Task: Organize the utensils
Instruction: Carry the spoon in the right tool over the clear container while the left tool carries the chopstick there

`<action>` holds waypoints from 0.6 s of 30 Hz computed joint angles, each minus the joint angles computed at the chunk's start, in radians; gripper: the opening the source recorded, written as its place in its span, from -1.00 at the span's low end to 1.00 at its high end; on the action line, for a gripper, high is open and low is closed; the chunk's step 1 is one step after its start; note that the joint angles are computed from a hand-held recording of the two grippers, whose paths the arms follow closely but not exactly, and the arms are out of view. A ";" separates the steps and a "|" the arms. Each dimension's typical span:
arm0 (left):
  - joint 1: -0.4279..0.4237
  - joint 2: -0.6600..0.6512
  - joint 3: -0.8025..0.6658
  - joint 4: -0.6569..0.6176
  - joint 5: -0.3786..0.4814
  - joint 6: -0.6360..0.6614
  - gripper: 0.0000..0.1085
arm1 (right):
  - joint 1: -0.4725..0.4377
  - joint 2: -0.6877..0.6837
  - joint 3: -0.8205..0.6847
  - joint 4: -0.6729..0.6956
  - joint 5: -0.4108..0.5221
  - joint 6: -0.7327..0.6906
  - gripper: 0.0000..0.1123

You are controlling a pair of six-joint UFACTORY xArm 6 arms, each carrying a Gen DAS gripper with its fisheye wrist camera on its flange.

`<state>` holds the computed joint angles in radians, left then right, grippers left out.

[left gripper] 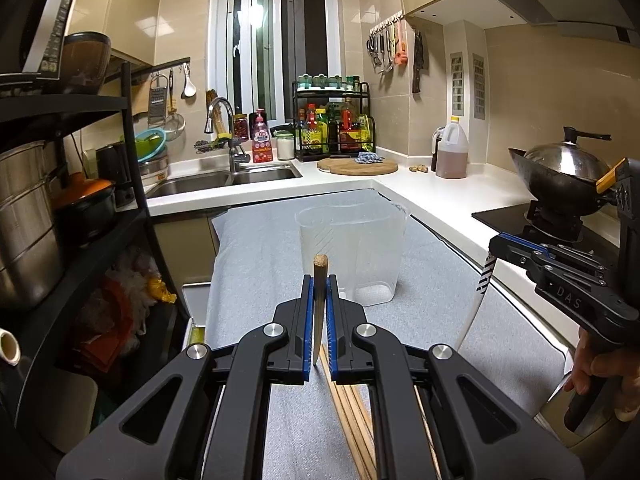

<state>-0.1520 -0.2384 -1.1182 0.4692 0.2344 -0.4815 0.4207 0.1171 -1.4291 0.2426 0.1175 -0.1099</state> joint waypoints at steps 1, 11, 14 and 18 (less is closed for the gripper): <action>-0.001 0.003 -0.006 -0.018 0.006 0.014 -0.89 | -0.001 0.005 -0.012 0.005 0.006 -0.006 -0.90; 0.002 0.099 -0.245 -0.275 0.151 0.287 -0.89 | -0.020 0.099 -0.269 -0.038 0.133 -0.014 -0.90; 0.007 0.145 -0.342 -0.338 0.181 0.357 -0.89 | -0.023 0.151 -0.391 -0.033 0.181 -0.034 -0.90; 0.014 0.228 -0.503 -0.416 0.225 0.436 -0.89 | -0.025 0.247 -0.603 -0.005 0.283 -0.077 -0.90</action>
